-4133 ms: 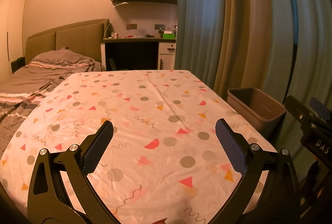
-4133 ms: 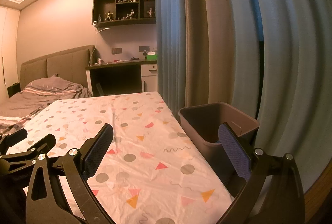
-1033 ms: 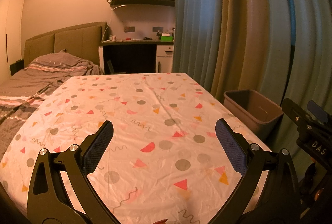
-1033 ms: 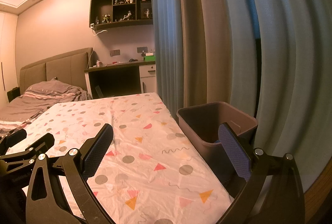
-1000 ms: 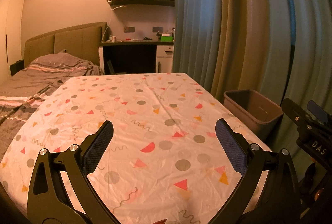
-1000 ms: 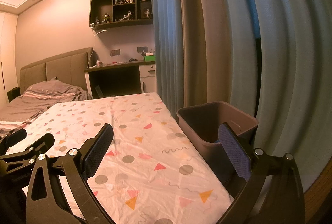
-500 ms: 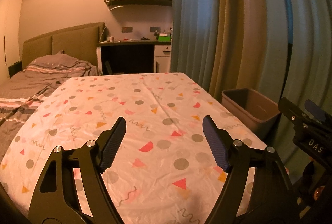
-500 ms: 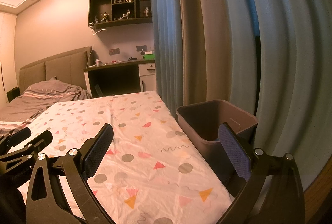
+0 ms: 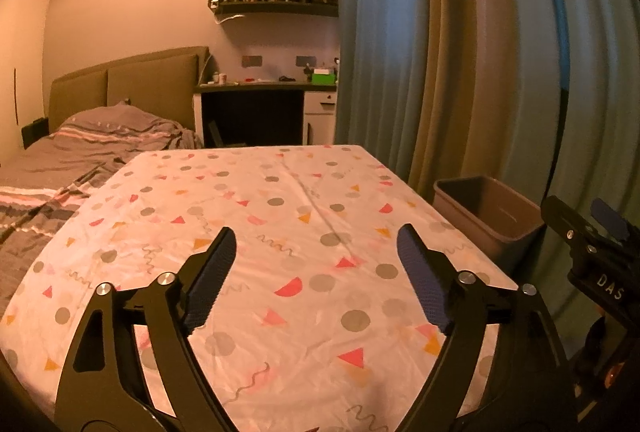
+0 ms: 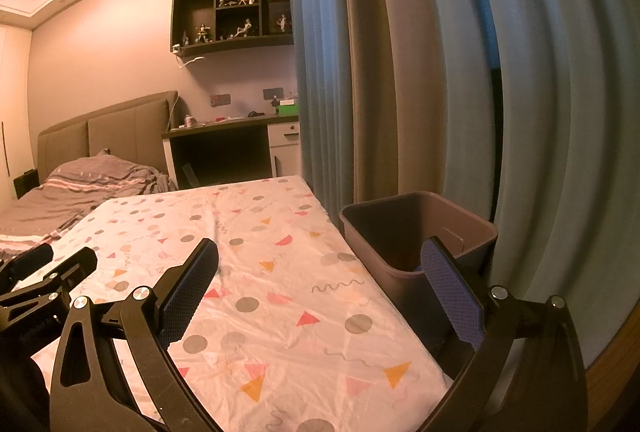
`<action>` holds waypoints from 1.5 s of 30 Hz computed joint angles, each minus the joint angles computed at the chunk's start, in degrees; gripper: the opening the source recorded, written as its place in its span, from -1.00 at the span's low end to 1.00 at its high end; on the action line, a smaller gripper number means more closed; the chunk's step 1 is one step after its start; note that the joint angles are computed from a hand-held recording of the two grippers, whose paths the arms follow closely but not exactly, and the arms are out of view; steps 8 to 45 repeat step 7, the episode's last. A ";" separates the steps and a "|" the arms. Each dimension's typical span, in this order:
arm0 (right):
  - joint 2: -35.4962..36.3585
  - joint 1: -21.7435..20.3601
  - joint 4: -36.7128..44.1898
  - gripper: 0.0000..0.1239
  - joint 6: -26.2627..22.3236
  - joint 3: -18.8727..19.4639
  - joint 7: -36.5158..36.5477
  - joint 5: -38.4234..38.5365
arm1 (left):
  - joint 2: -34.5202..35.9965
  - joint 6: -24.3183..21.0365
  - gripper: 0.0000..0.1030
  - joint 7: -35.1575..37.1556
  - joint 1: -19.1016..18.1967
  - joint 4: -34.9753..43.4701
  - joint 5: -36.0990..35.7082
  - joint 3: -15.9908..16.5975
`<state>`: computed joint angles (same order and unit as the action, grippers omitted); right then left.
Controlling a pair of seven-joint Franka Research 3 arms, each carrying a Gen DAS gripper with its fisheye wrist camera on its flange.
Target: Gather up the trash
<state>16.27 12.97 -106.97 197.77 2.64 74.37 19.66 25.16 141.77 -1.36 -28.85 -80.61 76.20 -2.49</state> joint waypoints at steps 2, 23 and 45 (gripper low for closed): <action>-0.05 0.70 -0.02 0.57 0.02 -0.51 -0.26 0.55 | -0.25 -0.07 0.67 -0.65 -0.06 -0.27 0.44 0.15; 0.08 -0.16 0.06 0.57 0.14 0.18 0.25 -0.06 | -0.12 -0.75 0.67 1.22 0.60 0.12 -2.39 -0.47; 0.08 -0.16 0.06 0.57 0.14 0.18 0.25 -0.06 | -0.12 -0.75 0.67 1.22 0.60 0.12 -2.39 -0.47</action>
